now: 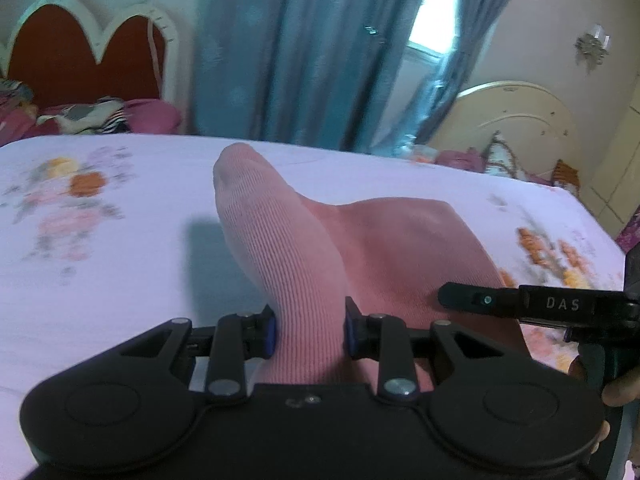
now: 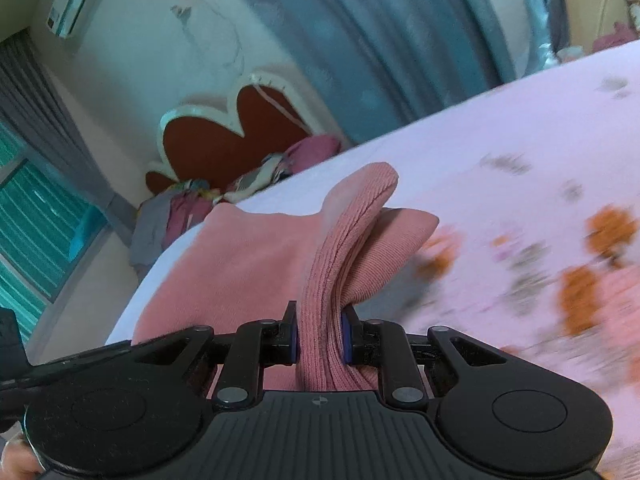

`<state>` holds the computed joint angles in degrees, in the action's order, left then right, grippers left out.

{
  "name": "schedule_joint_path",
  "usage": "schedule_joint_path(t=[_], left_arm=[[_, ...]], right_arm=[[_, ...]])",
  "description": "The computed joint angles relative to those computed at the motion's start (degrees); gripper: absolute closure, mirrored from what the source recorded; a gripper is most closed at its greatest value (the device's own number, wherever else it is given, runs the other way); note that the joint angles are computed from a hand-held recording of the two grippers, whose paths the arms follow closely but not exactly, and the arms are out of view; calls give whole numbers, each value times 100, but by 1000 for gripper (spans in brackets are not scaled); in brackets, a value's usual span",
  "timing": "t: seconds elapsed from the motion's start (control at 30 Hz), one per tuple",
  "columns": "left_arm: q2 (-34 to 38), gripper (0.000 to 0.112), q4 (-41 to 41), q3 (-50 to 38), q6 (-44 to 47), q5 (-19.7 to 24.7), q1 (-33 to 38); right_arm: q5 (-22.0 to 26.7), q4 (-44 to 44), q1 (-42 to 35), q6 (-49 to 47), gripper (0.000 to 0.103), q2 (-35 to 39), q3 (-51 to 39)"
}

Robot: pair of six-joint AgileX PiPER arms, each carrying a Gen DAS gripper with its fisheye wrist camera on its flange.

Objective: Fold small clothes

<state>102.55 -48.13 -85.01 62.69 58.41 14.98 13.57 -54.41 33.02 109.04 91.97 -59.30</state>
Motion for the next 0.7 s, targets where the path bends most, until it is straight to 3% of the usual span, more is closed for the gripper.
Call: schedule_joint_path(t=[0.1,0.2,0.33,0.5,0.6,0.7], left_arm=[[393,83,60,-220,305,-46,218],[752,75,280,-260,431,-250,333],[822,43,-101,73,900,-623,525],[735,44,-25,-16,939,-558,544],[320,47,-522,446,1629,-894,618],[212,55,-868,407,1899,-844,621]], right_arm=[[48,36,114,137,84,663,-511],[402,388,154,-104,83,1167,-896],[581,673,85,-443,83,1260,-831],[1602,609,399,-672,80,1339,-1200],[2081,368,629,-685,80,1214,-1286],[2419,34,765,-782,80,1238,-1531]])
